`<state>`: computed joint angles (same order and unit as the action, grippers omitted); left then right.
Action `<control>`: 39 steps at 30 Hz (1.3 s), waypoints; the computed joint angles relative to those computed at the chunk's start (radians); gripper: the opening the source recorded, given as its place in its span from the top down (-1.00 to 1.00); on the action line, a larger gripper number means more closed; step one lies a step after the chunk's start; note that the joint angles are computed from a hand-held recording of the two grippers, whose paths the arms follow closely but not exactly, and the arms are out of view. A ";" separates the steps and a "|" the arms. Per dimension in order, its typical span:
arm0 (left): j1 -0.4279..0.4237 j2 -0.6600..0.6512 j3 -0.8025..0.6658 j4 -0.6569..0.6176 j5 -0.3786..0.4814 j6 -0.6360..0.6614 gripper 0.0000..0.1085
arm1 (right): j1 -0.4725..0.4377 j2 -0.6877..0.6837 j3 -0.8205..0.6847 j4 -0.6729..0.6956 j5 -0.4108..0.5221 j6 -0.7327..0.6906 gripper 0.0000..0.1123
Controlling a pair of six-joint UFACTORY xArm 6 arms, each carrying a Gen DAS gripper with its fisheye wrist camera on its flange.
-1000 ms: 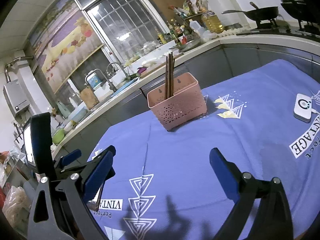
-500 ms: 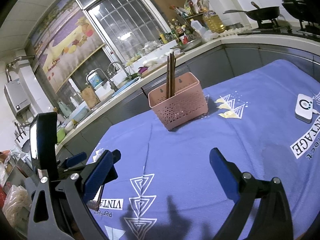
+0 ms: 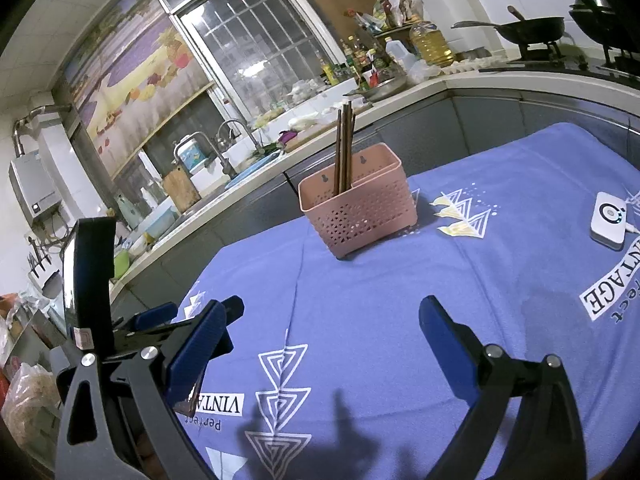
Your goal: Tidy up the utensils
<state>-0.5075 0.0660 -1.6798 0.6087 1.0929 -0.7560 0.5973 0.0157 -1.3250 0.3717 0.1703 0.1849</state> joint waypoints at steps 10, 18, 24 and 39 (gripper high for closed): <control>-0.004 0.005 -0.011 0.034 0.032 -0.016 -0.78 | -0.002 0.009 -0.022 0.091 0.042 -0.076 -0.71; 0.005 0.010 -0.016 0.010 0.043 -0.010 -0.78 | -0.008 0.017 -0.038 0.142 0.075 -0.114 -0.71; 0.000 0.000 -0.004 0.035 0.032 -0.019 -0.78 | -0.006 0.020 -0.046 0.166 0.080 -0.137 -0.71; -0.008 0.010 -0.018 0.050 0.047 -0.026 -0.78 | 0.006 0.009 -0.044 0.273 0.085 -0.268 -0.71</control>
